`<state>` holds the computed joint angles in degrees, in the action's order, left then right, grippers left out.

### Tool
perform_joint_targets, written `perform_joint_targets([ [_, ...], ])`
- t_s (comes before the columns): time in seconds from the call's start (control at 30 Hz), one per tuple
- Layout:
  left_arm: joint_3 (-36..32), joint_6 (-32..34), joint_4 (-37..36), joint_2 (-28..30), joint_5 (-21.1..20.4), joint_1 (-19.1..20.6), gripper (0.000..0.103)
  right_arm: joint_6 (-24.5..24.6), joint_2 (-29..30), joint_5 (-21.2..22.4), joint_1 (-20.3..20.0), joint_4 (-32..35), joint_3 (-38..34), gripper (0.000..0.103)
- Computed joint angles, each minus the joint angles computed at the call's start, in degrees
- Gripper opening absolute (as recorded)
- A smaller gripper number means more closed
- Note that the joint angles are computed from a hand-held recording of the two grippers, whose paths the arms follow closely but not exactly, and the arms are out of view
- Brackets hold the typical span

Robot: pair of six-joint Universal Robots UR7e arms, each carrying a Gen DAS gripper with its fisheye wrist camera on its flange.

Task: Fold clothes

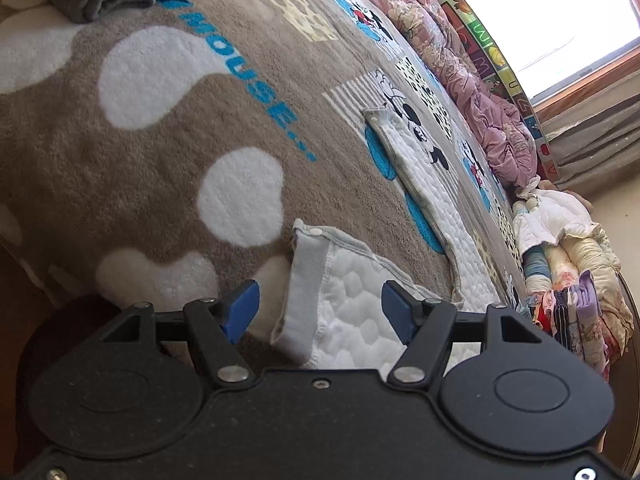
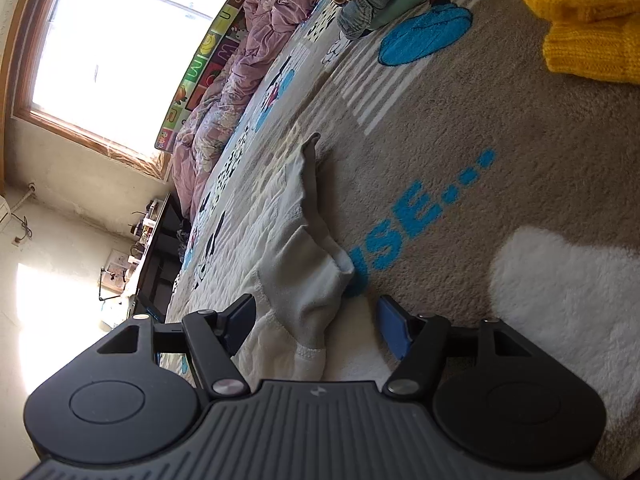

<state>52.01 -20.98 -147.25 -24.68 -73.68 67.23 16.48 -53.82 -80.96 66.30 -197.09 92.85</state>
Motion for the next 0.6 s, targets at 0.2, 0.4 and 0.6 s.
perform_joint_targets([
  [0.2, 1.9, -0.4, -0.7, 0.0, -1.2, -0.1, 0.067, 0.0, 1.5, 1.3, -0.2, 0.3, -2.4, 0.068],
  [0.4, 2.4, 0.6, -1.9, 0.6, -0.5, -0.5, 0.064, 0.3, 3.0, 1.6, -0.3, -0.9, -4.1, 0.053],
  [0.6, 1.6, 1.7, -1.0, 1.1, -0.8, -0.6, 0.023, -1.5, 3.8, 2.8, 0.1, 1.2, -5.3, 0.020],
])
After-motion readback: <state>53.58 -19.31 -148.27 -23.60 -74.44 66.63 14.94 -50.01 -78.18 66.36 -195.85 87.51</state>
